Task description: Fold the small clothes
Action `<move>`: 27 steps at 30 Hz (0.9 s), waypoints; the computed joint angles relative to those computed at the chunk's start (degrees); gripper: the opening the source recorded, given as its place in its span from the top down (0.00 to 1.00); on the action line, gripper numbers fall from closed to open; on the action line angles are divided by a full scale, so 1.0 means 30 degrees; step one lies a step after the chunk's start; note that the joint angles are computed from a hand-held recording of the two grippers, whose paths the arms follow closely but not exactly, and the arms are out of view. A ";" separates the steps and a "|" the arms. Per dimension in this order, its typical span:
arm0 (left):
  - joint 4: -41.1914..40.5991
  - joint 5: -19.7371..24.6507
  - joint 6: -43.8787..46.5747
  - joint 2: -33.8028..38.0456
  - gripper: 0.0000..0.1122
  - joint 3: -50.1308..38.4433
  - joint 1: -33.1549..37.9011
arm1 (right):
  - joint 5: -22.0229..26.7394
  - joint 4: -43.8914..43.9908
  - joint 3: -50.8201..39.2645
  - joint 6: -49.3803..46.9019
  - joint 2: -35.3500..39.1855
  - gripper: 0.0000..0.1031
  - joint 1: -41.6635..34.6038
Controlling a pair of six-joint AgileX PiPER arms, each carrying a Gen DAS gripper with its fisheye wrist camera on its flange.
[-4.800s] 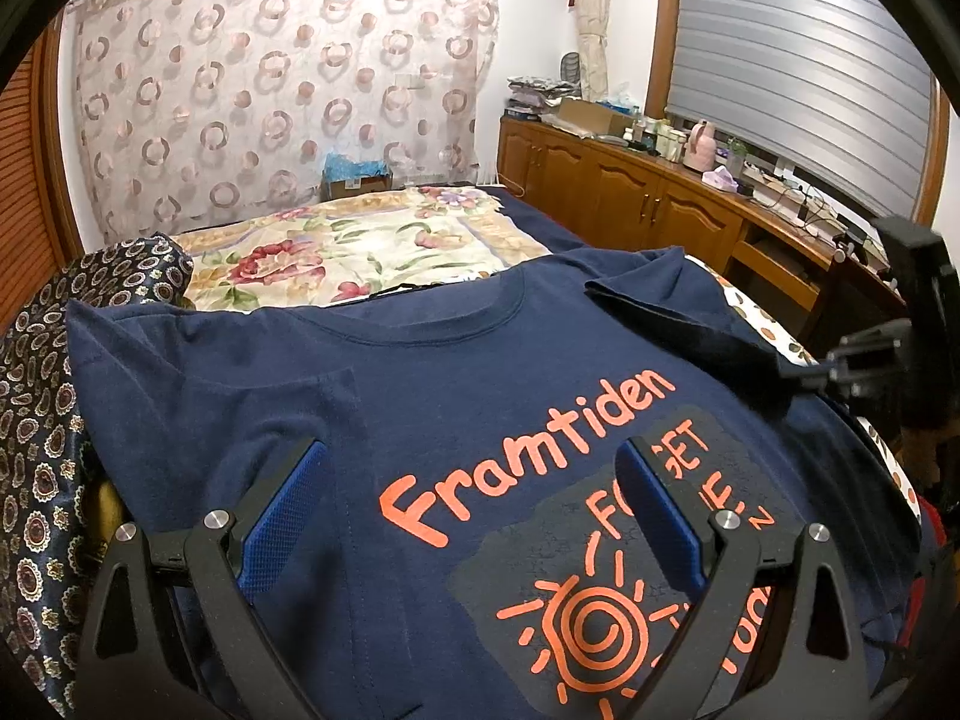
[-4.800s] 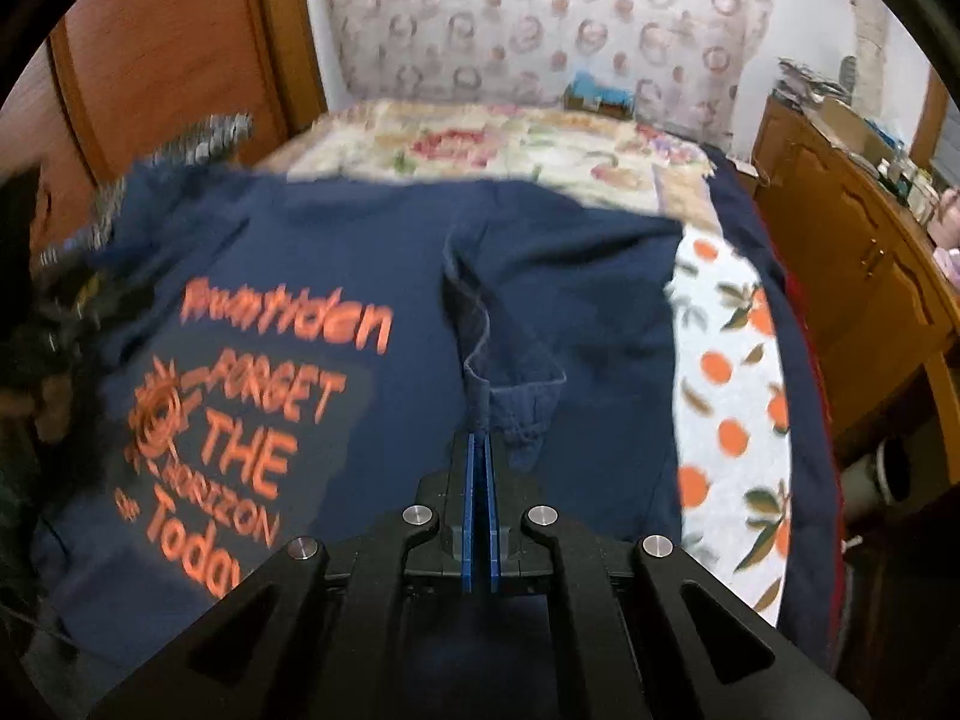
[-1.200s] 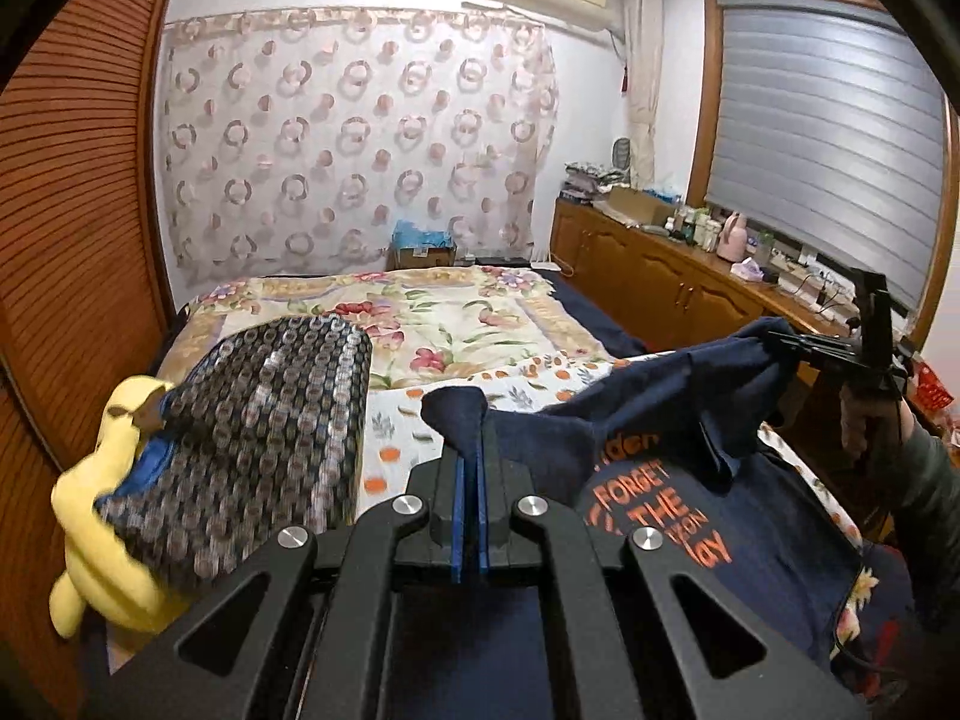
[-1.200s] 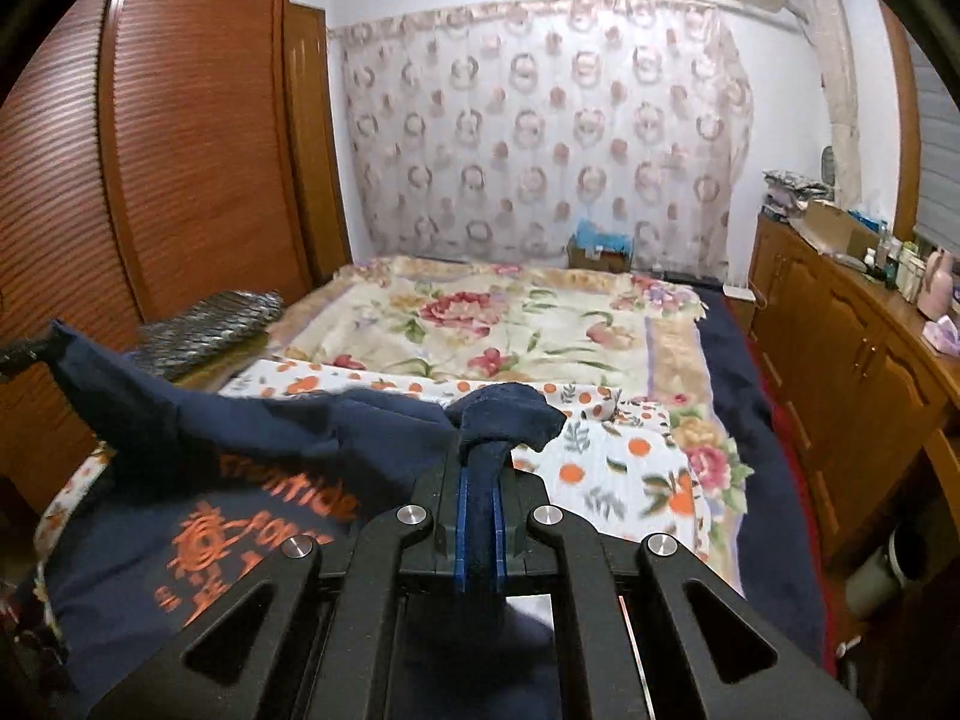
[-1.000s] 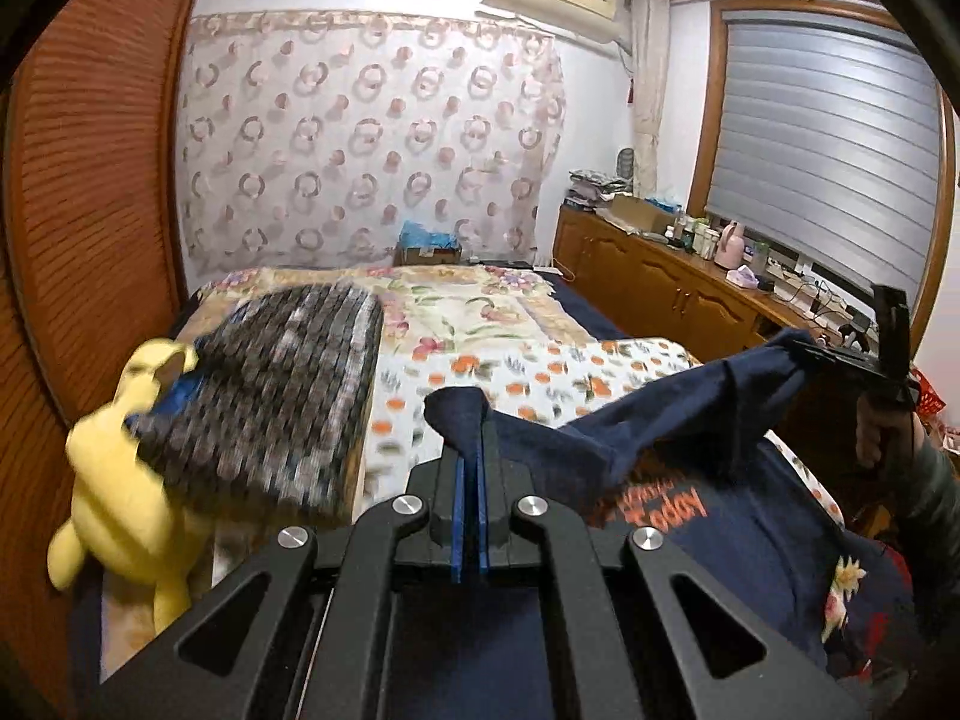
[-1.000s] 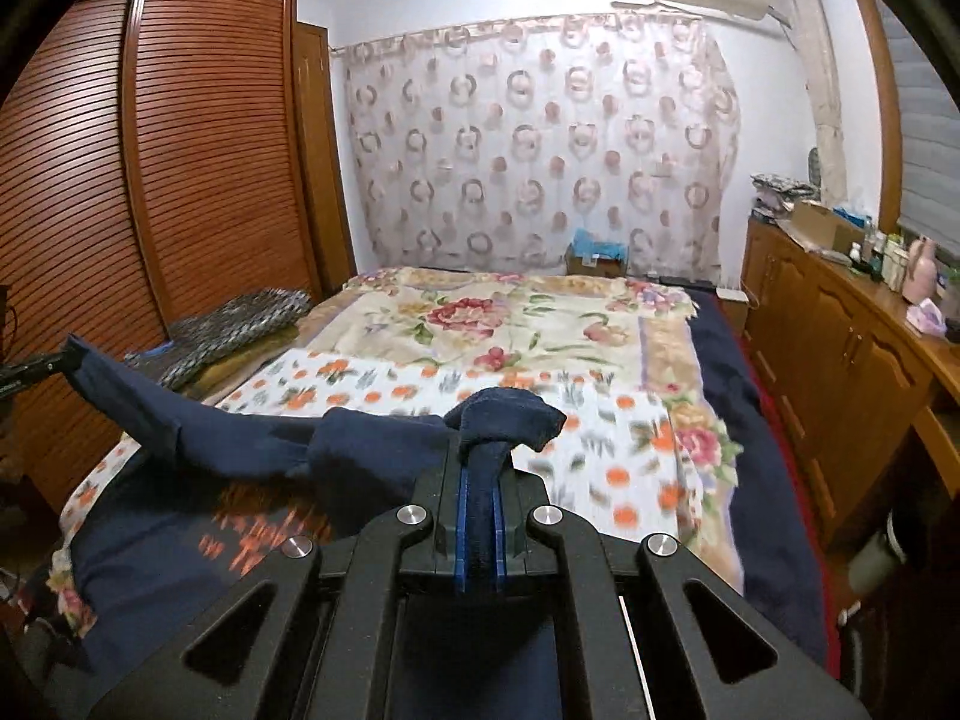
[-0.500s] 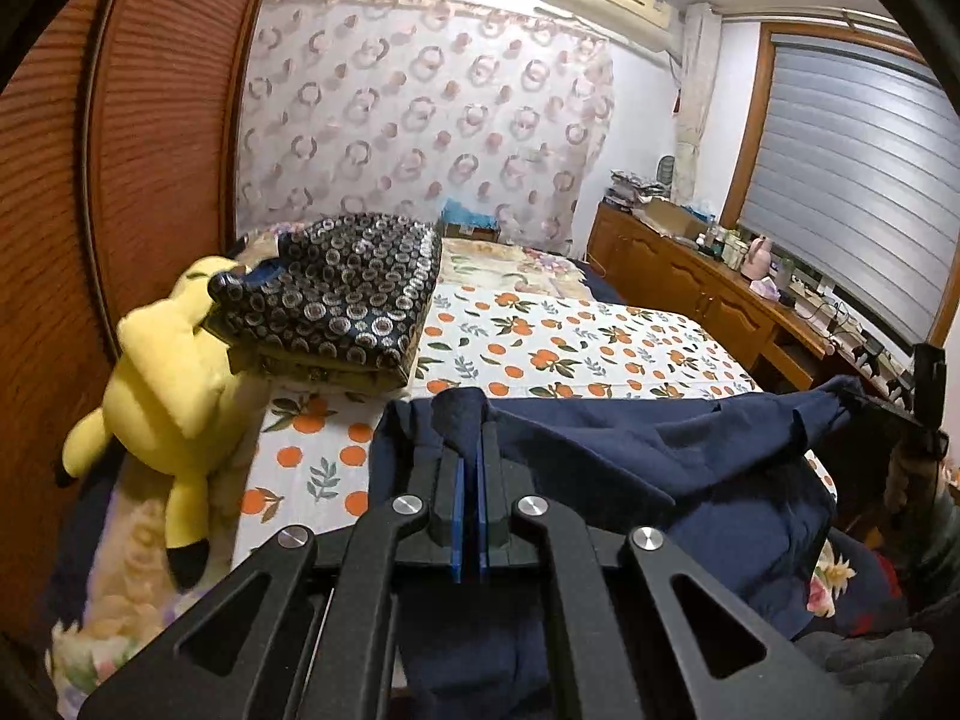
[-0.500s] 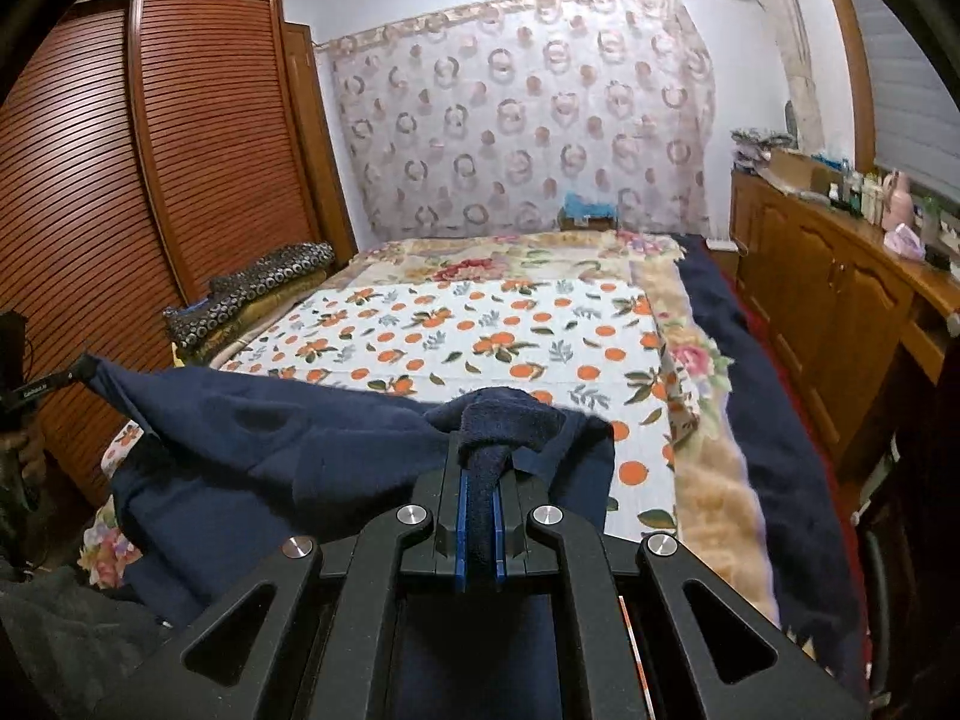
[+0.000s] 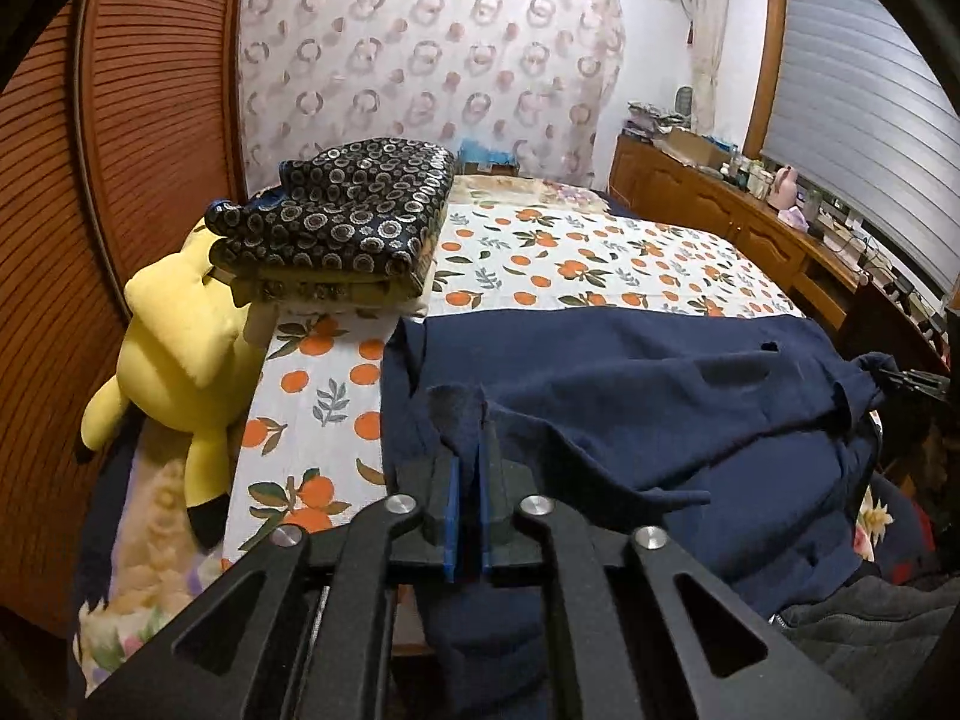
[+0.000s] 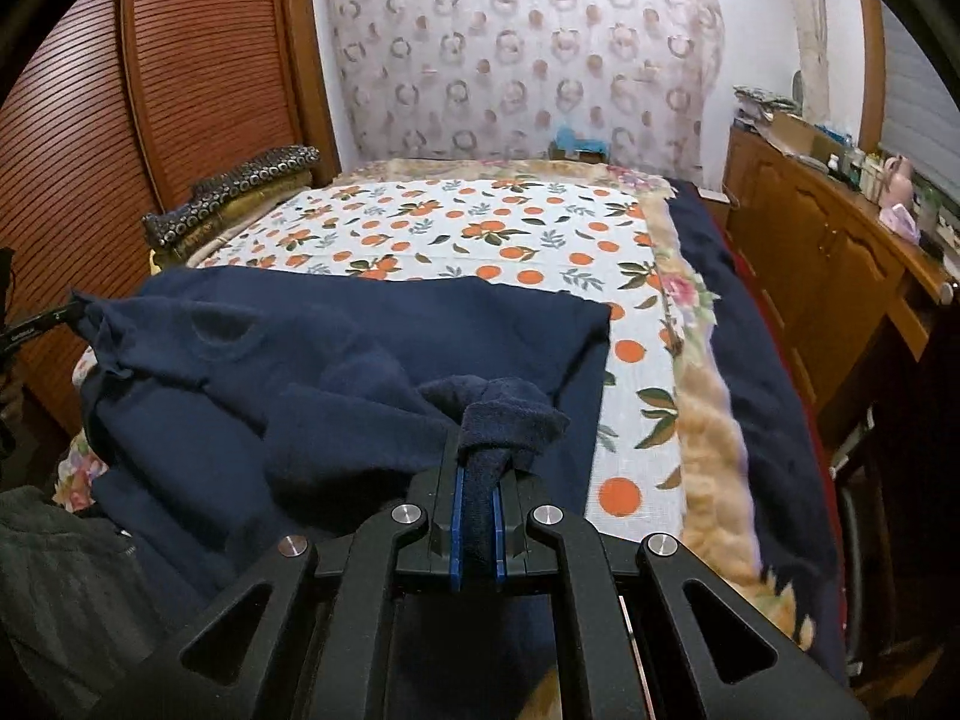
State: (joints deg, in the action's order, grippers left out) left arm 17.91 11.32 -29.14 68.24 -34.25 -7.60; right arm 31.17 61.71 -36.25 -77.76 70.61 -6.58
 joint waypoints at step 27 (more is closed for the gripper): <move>-0.9328 0.1782 1.1918 0.5960 0.24 -0.7069 0.3101 | -0.2039 -0.0492 -0.5883 0.0860 0.6257 0.35 0.1447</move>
State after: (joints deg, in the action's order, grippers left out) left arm -10.08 16.67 6.61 86.12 -55.46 1.71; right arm 25.05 60.24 -53.90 -75.18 89.38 -2.24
